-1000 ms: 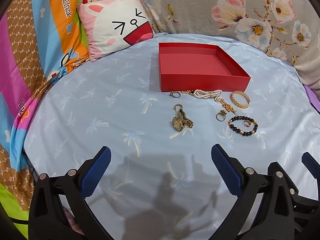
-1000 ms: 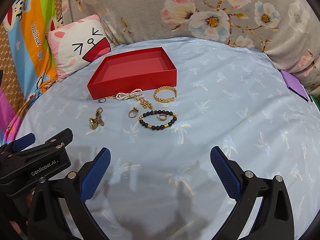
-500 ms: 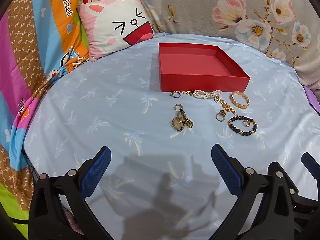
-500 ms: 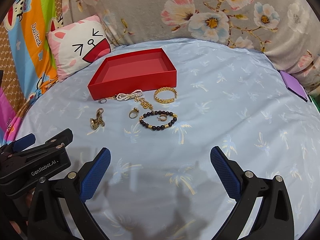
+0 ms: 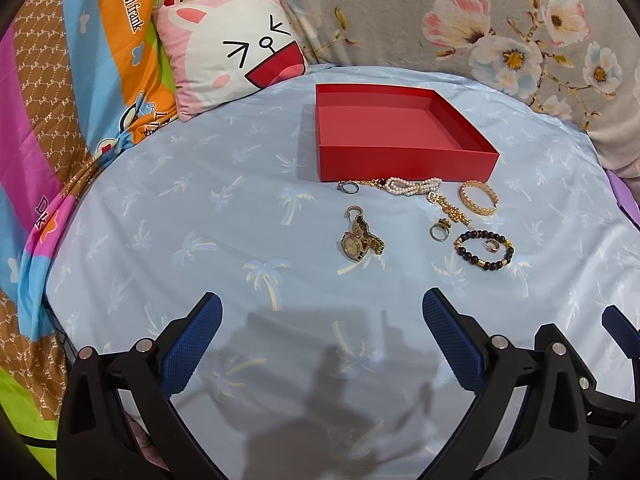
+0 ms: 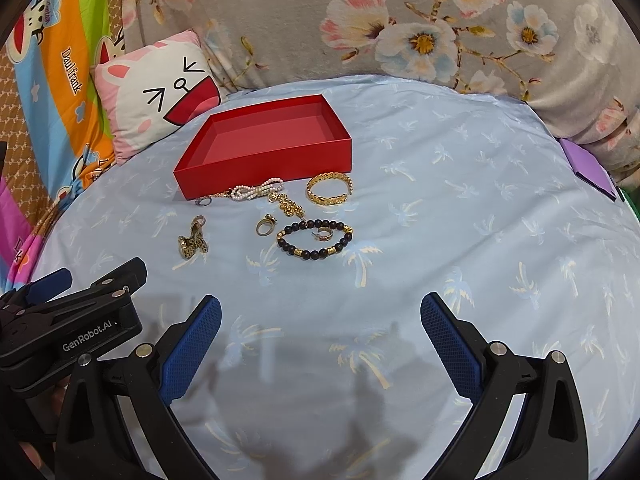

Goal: Organize jewelry

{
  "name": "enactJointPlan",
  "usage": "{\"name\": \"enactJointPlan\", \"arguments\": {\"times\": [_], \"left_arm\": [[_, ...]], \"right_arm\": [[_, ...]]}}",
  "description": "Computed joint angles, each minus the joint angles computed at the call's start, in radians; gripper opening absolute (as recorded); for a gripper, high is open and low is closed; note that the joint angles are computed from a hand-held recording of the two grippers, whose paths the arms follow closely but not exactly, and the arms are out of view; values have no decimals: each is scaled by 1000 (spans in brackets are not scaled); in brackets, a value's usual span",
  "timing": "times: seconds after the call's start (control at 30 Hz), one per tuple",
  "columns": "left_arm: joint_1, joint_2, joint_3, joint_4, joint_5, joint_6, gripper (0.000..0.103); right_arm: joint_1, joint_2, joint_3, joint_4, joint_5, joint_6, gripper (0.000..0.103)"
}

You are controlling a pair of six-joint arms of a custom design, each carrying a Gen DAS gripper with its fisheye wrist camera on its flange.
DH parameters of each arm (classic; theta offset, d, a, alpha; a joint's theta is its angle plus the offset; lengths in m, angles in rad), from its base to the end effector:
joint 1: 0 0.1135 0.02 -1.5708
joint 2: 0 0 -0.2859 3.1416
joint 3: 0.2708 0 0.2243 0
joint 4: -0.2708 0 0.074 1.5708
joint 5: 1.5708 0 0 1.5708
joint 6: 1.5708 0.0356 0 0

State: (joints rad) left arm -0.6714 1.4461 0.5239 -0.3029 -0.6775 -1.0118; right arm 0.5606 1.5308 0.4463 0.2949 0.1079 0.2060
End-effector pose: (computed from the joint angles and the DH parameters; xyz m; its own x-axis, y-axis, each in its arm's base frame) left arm 0.1683 -0.1053 0.1655 -0.6606 -0.3188 -0.6797 -0.4556 0.8898 0.0255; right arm 0.2050 0.1242 0.1585 -0.6837 -0.1891 -0.7049 -0.3315 0.9409 0.0692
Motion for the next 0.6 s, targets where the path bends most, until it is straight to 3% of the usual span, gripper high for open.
{"name": "enactJointPlan", "arguments": {"times": [0.6], "left_arm": [[-1, 6, 1, 4, 6, -4, 98]], "right_arm": [[-6, 10, 3, 8, -5, -5, 98]]}}
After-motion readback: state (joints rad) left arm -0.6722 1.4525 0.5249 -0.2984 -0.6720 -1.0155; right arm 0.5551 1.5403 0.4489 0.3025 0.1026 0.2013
